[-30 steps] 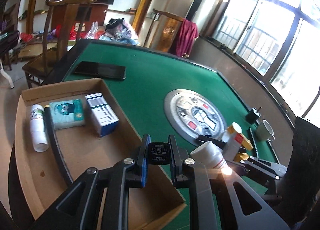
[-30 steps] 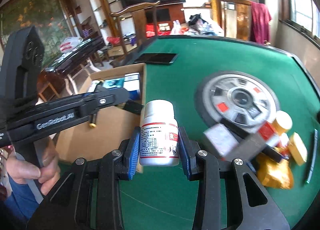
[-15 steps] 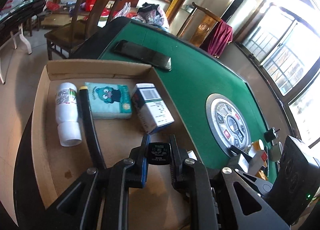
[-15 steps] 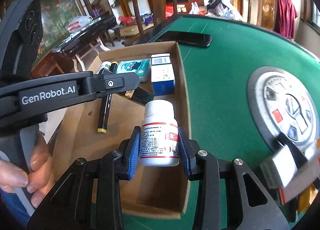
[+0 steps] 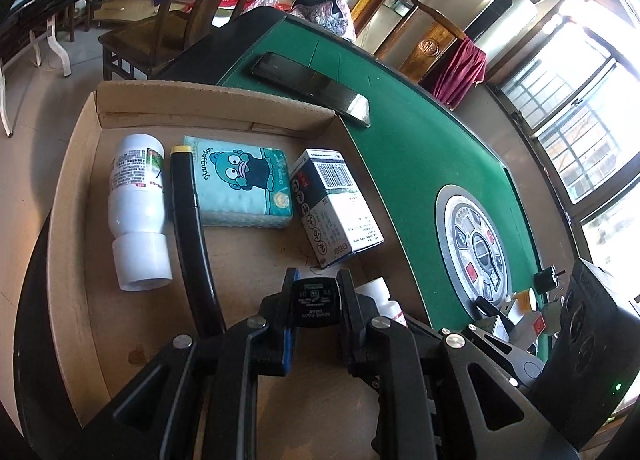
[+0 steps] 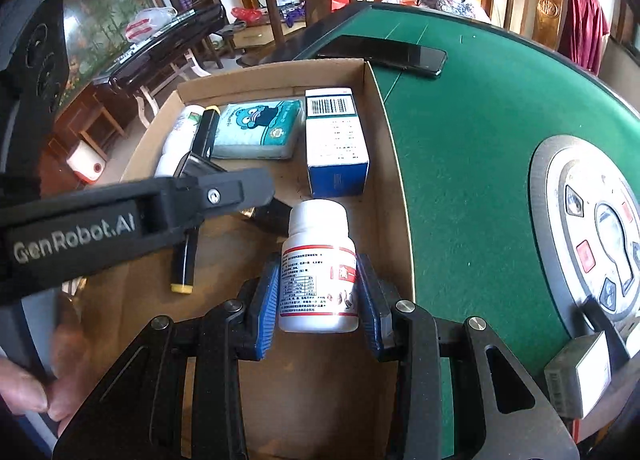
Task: Organize objects
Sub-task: 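Carry the small pill bottle with the right tool while the left tool carries the black tube toward the tray, then open the left tool to drop the black tube while the right tool releases the pill bottle in the tray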
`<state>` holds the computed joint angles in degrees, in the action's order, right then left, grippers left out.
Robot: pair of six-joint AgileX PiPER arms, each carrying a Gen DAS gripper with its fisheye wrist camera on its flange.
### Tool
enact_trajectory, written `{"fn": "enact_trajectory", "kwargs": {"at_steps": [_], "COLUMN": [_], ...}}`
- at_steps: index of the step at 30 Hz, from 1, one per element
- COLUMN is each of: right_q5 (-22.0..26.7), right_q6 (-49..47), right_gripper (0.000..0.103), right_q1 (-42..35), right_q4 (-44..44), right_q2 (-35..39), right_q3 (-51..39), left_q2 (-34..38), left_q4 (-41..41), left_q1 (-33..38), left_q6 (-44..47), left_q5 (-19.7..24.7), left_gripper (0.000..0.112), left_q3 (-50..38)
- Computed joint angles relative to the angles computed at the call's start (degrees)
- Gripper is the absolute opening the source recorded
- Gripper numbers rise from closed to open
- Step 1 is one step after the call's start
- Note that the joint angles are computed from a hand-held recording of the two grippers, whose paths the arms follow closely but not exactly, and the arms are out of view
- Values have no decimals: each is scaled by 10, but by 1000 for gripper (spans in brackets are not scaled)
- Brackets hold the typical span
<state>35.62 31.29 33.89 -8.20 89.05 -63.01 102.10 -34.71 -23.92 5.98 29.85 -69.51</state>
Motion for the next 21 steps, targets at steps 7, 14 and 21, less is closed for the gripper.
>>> {"fn": "enact_trajectory", "kwargs": {"at_steps": [7,14,21], "right_q5": [-7,-27,-75], "right_q6": [29,58,53], "right_gripper": [36,36,36], "right_q1": [3,0,-11], "right_q4": [-29,-48,-17], "right_q2": [3,-49,-176], "right_q3": [-4,34,139], "left_q2": [-7,-34,-40], "left_q4": [-77,-131,-107], "left_q1": [14,13,-2], "left_q6": [53,92,73], "left_q5": [-8,-49,-88], "left_gripper": [39,55,58], "left_q3": [14,41,50]}}
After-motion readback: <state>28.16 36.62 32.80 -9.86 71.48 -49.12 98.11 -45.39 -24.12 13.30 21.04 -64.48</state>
